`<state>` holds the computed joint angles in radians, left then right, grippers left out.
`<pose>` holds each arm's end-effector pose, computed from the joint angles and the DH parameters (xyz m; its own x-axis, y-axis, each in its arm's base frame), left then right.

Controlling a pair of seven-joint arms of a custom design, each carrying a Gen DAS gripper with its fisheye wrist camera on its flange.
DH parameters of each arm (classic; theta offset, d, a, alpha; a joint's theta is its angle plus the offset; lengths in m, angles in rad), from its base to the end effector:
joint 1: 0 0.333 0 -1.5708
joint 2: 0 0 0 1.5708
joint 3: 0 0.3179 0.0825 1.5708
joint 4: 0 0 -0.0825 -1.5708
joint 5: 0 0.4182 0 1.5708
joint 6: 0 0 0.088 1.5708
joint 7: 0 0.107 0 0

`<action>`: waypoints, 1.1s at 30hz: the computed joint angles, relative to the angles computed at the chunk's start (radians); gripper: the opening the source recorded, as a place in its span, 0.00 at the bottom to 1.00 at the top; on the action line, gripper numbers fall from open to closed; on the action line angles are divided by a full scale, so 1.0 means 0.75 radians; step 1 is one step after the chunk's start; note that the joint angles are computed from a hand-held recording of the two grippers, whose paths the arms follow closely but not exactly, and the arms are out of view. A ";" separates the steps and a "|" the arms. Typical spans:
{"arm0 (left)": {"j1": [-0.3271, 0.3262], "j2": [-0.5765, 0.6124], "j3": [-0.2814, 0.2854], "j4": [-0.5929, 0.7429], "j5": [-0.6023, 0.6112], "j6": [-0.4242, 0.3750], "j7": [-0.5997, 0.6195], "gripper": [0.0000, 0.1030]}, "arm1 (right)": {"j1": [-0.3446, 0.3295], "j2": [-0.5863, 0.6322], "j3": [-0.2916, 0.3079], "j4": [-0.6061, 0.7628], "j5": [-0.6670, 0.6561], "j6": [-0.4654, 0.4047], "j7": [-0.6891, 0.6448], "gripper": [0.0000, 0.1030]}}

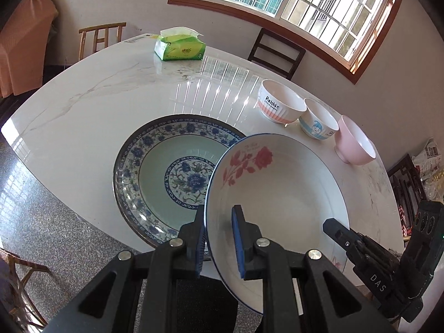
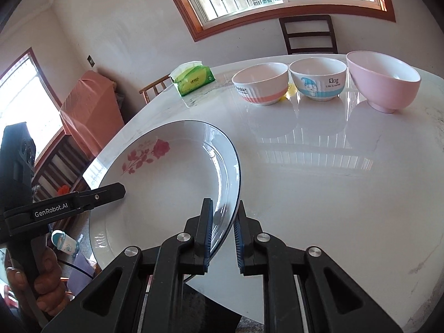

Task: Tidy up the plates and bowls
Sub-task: 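Carry the pink-flowered plate over the stacked blue-and-white plates with the left gripper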

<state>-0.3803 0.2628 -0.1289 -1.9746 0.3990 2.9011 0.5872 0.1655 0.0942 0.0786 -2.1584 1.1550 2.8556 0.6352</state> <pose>0.5797 -0.3447 0.3932 0.0287 -0.9463 0.3221 -0.8120 -0.2101 -0.5446 0.5958 0.0967 0.3787 0.2578 -0.9083 -0.3293 -0.7653 0.0161 -0.6435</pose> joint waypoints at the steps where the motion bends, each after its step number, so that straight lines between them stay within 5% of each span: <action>1: 0.001 -0.008 0.007 -0.010 0.005 0.003 -0.006 0.17 | 0.004 0.009 0.003 0.010 -0.007 0.002 0.003 0.14; 33: 0.090 0.074 0.052 0.030 -0.075 0.024 0.027 0.17 | -0.033 0.227 0.150 0.212 -0.310 0.059 0.181 0.14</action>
